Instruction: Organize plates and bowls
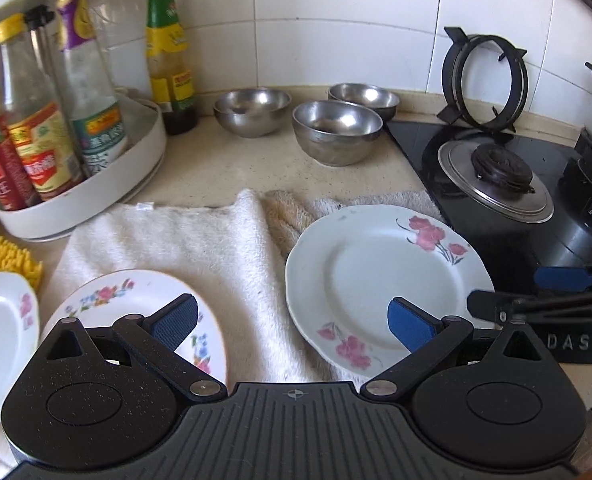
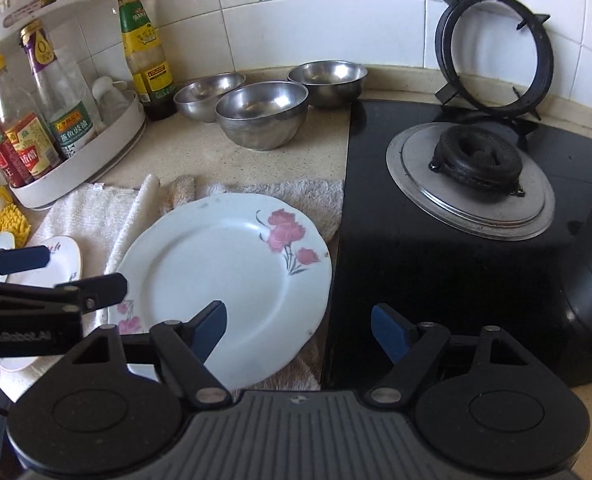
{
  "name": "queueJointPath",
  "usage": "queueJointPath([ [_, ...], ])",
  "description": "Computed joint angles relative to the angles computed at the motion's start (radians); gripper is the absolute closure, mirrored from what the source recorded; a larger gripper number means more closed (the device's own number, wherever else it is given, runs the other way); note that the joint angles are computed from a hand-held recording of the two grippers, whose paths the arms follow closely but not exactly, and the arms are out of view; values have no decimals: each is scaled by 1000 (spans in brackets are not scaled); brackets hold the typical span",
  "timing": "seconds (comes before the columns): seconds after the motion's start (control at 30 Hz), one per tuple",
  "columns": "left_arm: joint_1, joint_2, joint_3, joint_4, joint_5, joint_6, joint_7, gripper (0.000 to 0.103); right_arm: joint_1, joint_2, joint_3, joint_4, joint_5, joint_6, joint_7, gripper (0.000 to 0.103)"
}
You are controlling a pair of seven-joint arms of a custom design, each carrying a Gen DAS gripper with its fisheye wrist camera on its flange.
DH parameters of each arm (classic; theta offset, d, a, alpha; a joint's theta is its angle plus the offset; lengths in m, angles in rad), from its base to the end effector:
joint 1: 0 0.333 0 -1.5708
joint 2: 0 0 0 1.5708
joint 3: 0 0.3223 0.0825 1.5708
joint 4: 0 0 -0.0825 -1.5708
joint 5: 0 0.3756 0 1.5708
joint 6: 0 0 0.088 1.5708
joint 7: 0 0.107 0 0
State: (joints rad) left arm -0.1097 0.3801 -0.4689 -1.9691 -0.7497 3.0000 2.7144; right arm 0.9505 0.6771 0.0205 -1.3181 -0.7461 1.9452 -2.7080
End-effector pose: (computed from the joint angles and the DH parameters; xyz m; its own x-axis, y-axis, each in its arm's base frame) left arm 0.5762 -0.2878 0.3665 -0.7868 -0.6162 -0.0352 -0.4234 0.5804 -0.6956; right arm 0.4541 0.5765 0.3576 -0.6310 -0.7643 -0.1332 -0.5559 0.5652 -0.6095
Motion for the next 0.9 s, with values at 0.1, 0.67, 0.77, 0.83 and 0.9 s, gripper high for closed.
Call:
queueJointPath([
  [0.1,-72,18,75,30,94,-20,-104,1,-23,-32,3,-61,-8,72,8,30],
  [0.67,-121,135,137,206,336,-305,-396,14,-80,-96,11,-218,-36,306,57,45],
  [0.77,-133,137,143,201,355,-297,-391,14,-80,-104,8,-227,-43,316,76,45],
  [0.83,-135,132,140,194,361,-288,-383,15,-75,-98,7,-208,-54,293,54,45],
  [0.9,-136,133,143,207,364,-309,-391,14,-67,-100,0,-208,-82,295,55,45],
])
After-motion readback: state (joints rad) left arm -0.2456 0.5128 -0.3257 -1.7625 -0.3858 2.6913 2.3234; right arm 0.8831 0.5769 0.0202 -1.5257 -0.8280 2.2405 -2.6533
